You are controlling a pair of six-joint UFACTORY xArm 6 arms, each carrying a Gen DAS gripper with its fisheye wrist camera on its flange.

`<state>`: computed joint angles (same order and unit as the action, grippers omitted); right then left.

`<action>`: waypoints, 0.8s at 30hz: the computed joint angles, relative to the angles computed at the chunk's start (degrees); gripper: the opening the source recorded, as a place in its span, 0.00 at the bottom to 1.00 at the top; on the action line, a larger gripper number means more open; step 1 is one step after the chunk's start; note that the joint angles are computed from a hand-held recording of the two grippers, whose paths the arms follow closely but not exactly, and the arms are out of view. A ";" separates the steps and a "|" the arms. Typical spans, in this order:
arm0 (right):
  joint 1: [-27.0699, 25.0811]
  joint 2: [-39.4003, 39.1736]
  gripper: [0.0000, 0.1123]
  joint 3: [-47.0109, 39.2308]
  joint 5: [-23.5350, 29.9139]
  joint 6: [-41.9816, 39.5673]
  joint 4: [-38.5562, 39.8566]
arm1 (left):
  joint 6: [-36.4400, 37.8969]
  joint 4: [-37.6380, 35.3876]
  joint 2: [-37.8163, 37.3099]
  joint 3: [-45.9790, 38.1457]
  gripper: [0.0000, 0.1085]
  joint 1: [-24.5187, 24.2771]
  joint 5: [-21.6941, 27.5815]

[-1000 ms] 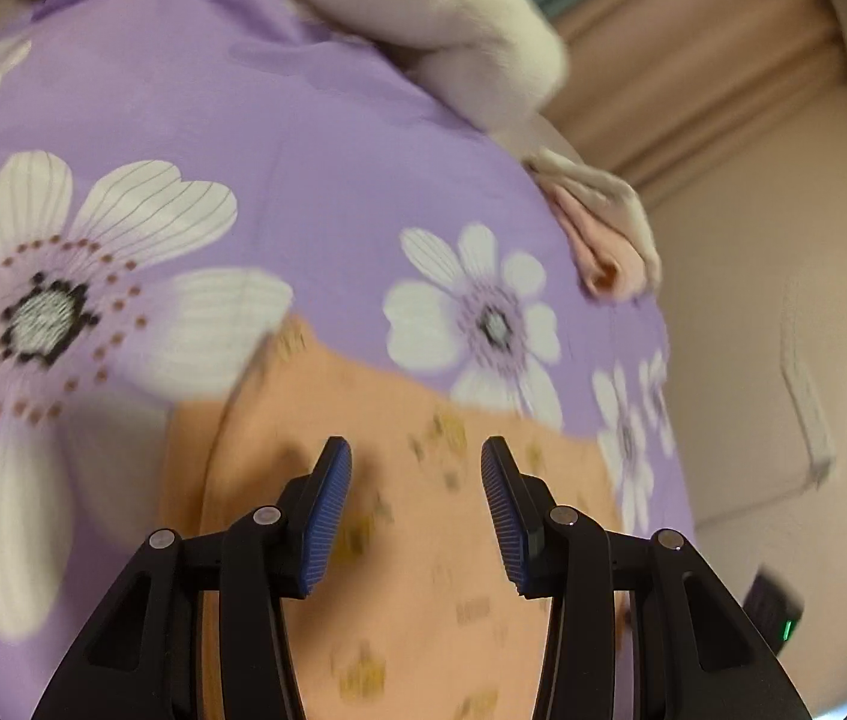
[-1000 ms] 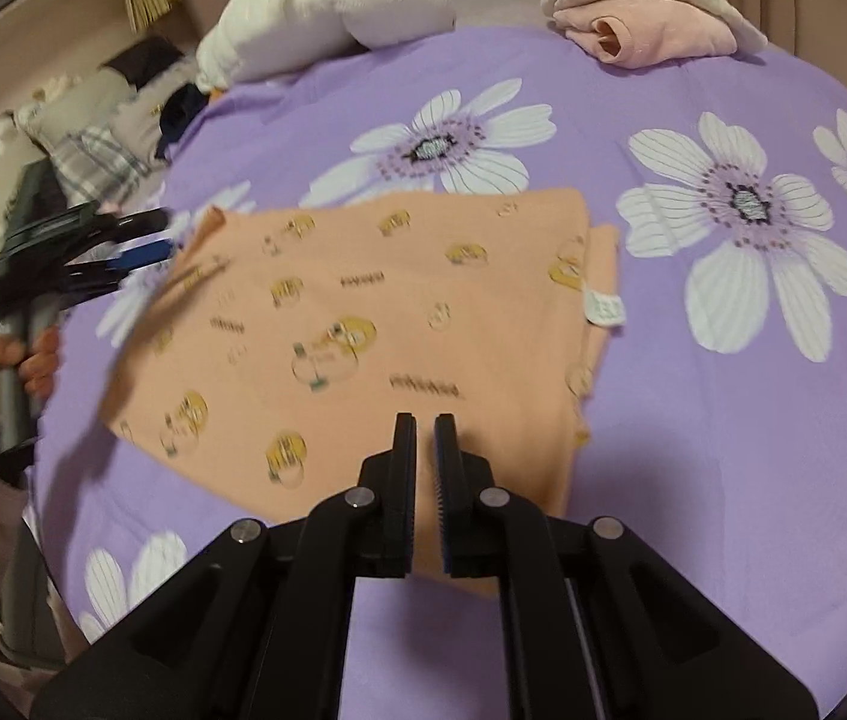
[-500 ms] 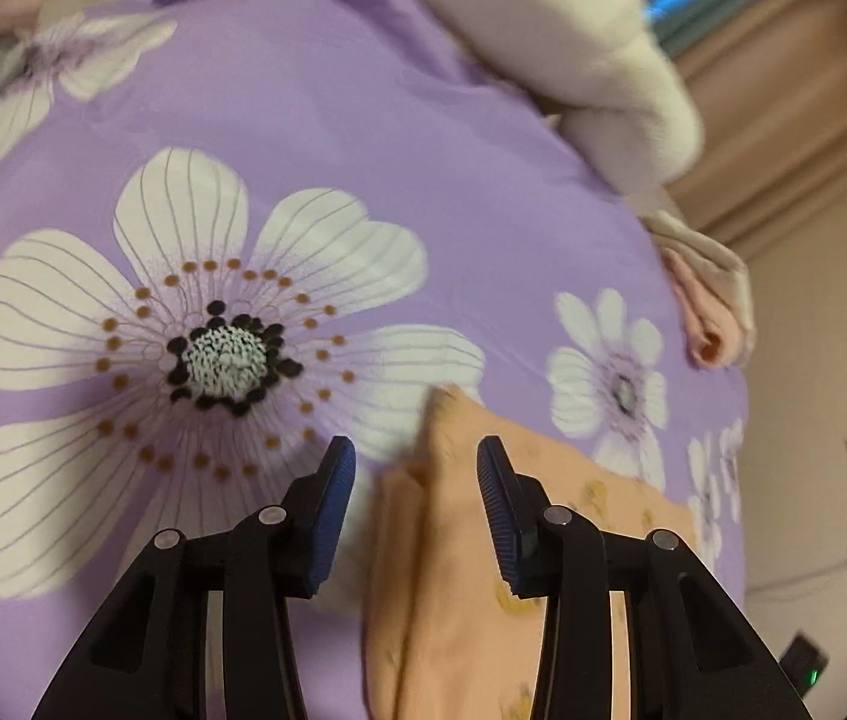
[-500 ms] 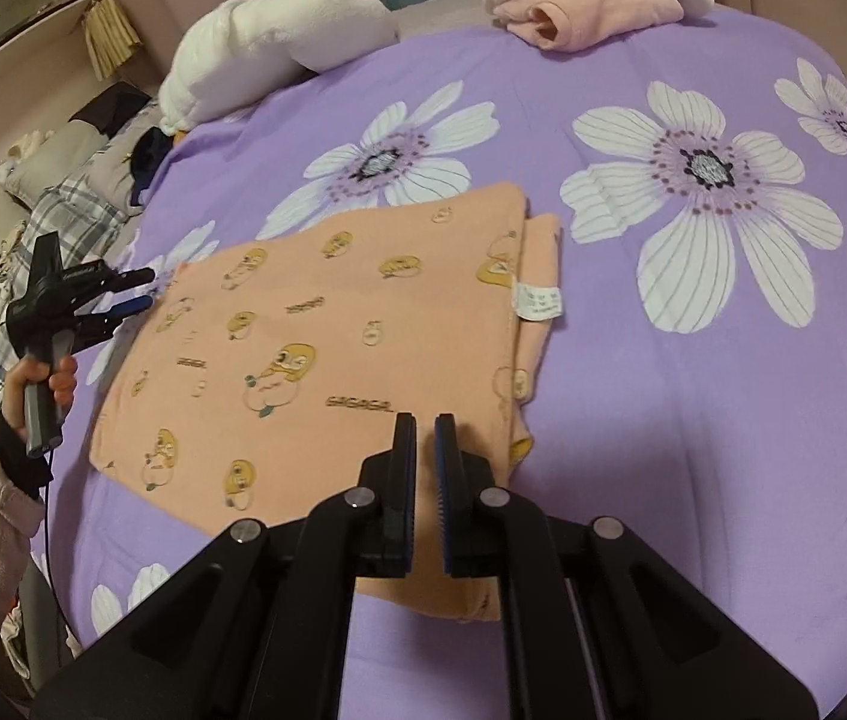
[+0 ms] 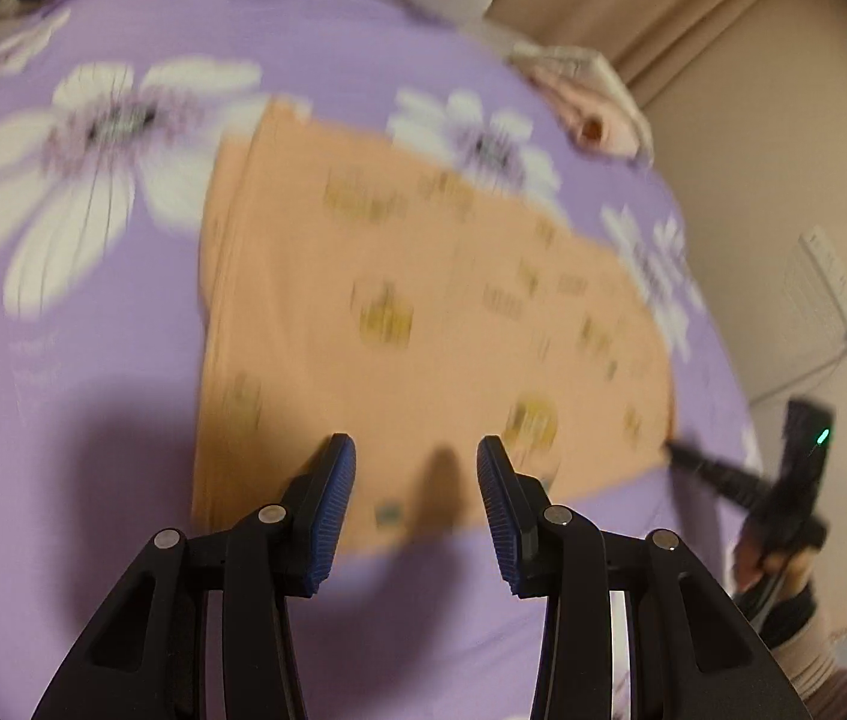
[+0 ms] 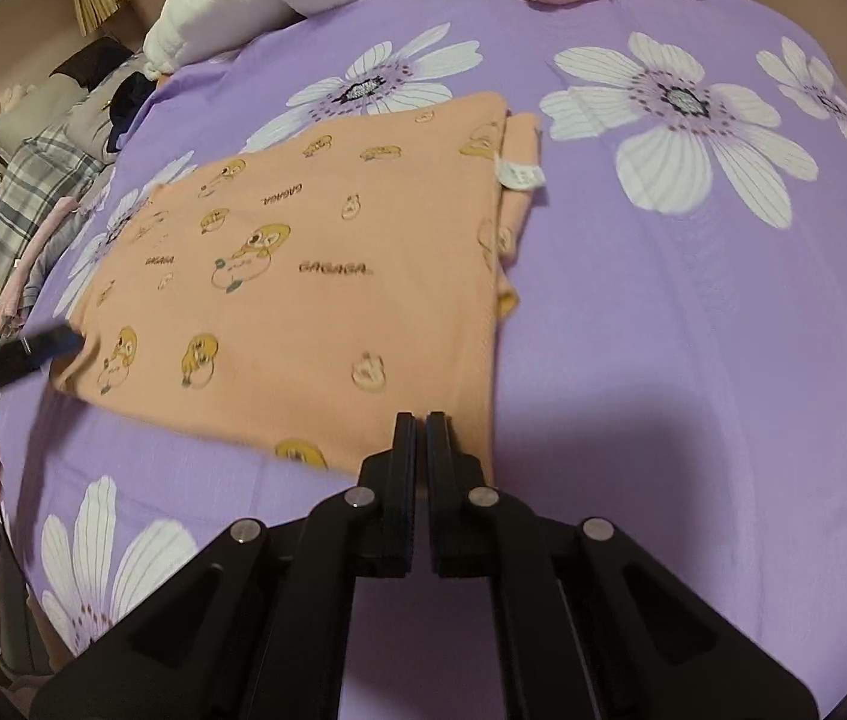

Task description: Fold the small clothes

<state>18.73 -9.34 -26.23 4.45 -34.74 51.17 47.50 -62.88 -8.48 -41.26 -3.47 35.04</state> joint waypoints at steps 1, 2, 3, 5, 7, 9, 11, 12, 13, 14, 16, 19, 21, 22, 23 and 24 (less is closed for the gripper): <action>-0.37 -0.63 0.03 0.64 0.20 1.94 -2.43 | 0.60 -0.45 -1.41 1.43 0.37 -0.11 -0.70; -0.72 -1.60 0.03 1.41 0.40 4.28 -5.25 | 0.54 -0.92 -2.89 2.37 0.37 0.43 -0.13; -0.92 -2.68 0.04 2.03 0.70 5.36 -6.43 | 0.55 -1.79 -4.22 3.10 0.37 1.24 0.69; -0.89 -5.67 0.12 3.04 2.09 3.29 -2.90 | 0.19 -3.65 -7.16 4.68 0.44 2.99 1.10; -0.18 -7.90 0.22 3.55 2.69 -0.98 3.41 | 0.03 -6.08 -9.10 5.70 0.59 4.50 1.62; 0.83 -9.41 0.31 3.61 2.67 -4.24 8.55 | 0.26 -8.37 -10.41 6.40 0.59 6.56 2.98; 1.80 -10.31 0.33 3.45 2.84 -5.56 11.04 | -0.69 -9.11 -10.18 6.38 0.59 7.60 3.01; 2.14 -10.51 0.38 3.14 3.24 -6.63 12.72 | -1.28 -9.49 -9.70 6.20 0.59 8.28 3.75; 2.46 -10.61 0.42 2.77 3.89 -7.43 14.17 | -1.55 -10.37 -8.78 5.78 0.59 9.68 6.04; 2.85 -10.65 0.45 2.35 4.44 -8.59 15.92 | -2.18 -11.22 -7.85 5.43 0.59 10.84 7.91; 3.76 -10.68 0.45 1.59 5.12 -11.25 19.42 | -2.76 -12.69 -5.77 4.64 0.59 12.30 10.27; 4.67 -10.02 0.46 0.43 6.16 -13.77 22.42 | -3.13 -13.78 -2.44 2.79 0.59 13.51 12.21; 5.62 -9.48 0.46 -0.09 6.10 -13.76 22.57 | -3.08 -15.05 0.66 0.74 0.59 14.61 15.01; 5.89 -9.12 0.46 -0.44 6.26 -13.83 22.57 | -2.87 -16.15 2.81 -0.80 0.59 15.14 16.64; 6.11 -8.76 0.46 -0.75 6.32 -13.90 22.64 | -2.73 -16.70 4.40 -2.04 0.59 15.49 17.82; 6.30 -8.37 0.46 -1.09 6.38 -14.02 22.80 | -3.00 -16.92 5.78 -3.22 0.59 15.74 18.45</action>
<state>25.03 -17.70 -27.31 10.83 -48.76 73.96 44.51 -79.79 -2.70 -44.48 12.27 53.49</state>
